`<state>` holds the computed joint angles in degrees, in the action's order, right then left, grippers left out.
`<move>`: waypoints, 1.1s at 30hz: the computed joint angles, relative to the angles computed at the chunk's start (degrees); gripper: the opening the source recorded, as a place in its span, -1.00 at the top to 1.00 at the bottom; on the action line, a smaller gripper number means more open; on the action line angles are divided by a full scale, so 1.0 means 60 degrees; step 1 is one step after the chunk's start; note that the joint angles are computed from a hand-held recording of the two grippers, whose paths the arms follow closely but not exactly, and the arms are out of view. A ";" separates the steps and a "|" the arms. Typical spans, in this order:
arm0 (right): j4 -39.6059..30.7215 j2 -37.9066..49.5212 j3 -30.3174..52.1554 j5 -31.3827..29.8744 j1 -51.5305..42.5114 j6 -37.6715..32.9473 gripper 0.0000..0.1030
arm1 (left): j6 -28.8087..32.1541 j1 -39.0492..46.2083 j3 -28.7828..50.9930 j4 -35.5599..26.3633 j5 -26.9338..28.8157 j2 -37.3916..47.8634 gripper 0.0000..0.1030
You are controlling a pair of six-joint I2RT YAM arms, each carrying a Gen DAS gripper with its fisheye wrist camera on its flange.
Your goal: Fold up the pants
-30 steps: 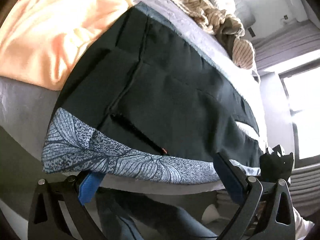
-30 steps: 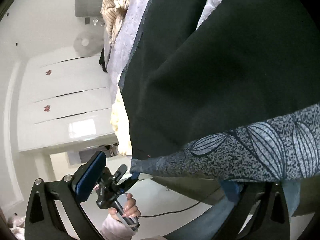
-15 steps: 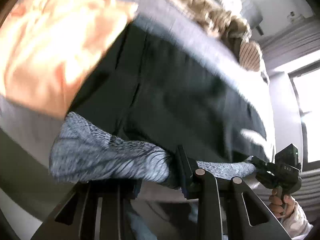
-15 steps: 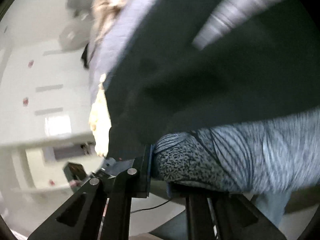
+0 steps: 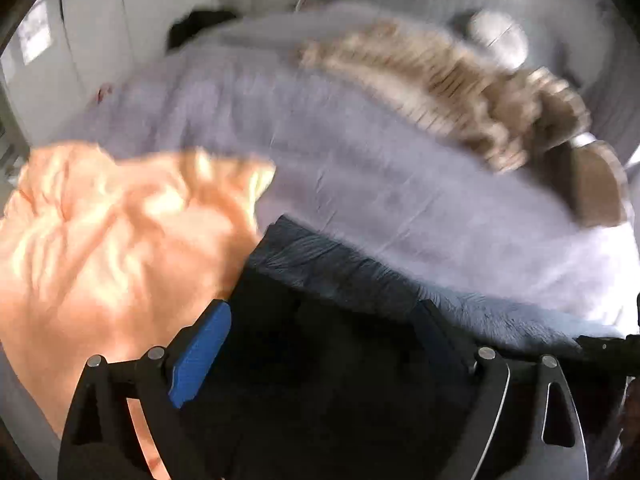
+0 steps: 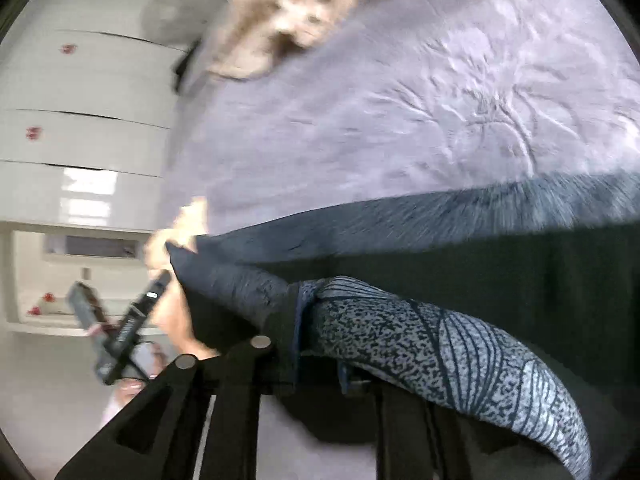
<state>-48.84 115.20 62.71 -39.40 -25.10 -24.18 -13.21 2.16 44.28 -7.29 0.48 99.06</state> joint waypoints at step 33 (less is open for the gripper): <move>-0.4704 0.3277 0.2778 0.3813 -1.4046 -0.6736 -0.42 | -0.2210 -1.0120 0.3374 -0.1691 0.2491 0.2397 -0.80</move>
<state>-77.06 134.86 79.38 -16.52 -109.38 -64.60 -26.46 -58.56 64.52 -17.43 15.42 113.44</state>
